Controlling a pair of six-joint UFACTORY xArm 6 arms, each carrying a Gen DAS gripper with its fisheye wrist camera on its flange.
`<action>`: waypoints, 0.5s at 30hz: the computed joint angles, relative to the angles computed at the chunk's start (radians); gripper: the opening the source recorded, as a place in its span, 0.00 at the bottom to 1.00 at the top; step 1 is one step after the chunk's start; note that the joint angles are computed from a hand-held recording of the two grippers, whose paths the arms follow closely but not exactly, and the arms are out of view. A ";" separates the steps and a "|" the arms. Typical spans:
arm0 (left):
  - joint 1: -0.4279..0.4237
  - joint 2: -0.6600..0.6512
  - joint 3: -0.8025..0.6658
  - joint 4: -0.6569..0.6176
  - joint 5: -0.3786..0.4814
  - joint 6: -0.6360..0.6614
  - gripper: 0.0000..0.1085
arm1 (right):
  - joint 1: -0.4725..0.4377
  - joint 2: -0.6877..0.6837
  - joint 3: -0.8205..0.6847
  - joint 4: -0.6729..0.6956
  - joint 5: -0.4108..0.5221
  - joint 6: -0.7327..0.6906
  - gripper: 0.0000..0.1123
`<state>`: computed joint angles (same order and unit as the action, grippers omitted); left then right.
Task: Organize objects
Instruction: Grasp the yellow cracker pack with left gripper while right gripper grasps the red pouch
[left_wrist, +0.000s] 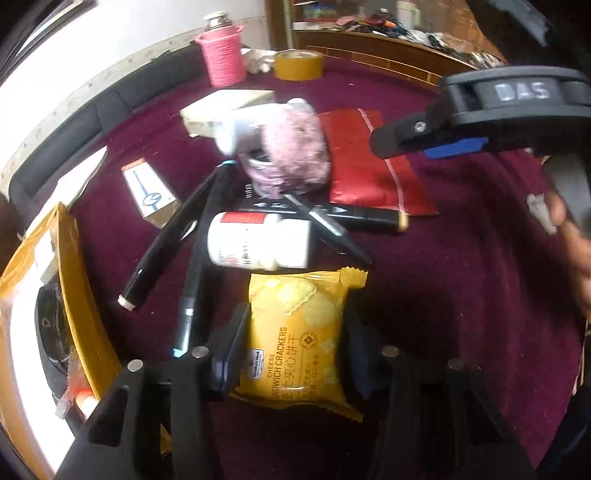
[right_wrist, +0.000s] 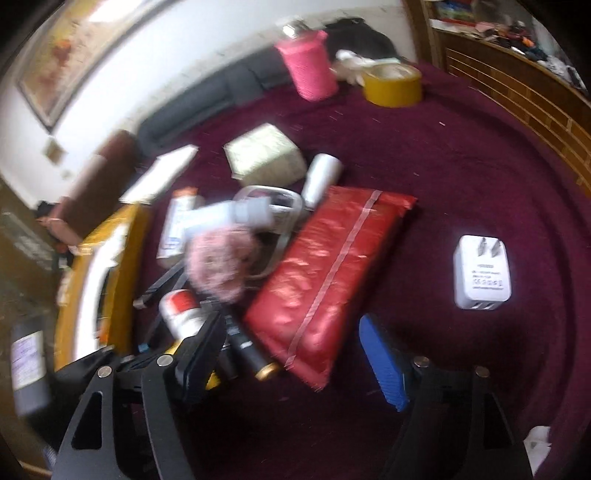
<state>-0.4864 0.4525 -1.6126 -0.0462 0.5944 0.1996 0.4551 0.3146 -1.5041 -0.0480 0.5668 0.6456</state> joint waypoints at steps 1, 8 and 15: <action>0.004 0.004 -0.003 0.014 -0.005 -0.021 0.43 | 0.001 0.036 -0.060 -0.048 0.053 0.024 0.73; 0.009 0.024 -0.014 0.031 -0.030 -0.093 0.56 | -0.007 0.236 -0.325 -0.201 0.210 0.130 0.77; -0.003 0.015 0.008 0.058 -0.071 -0.136 0.40 | -0.048 0.116 -0.133 -0.084 0.054 0.024 0.23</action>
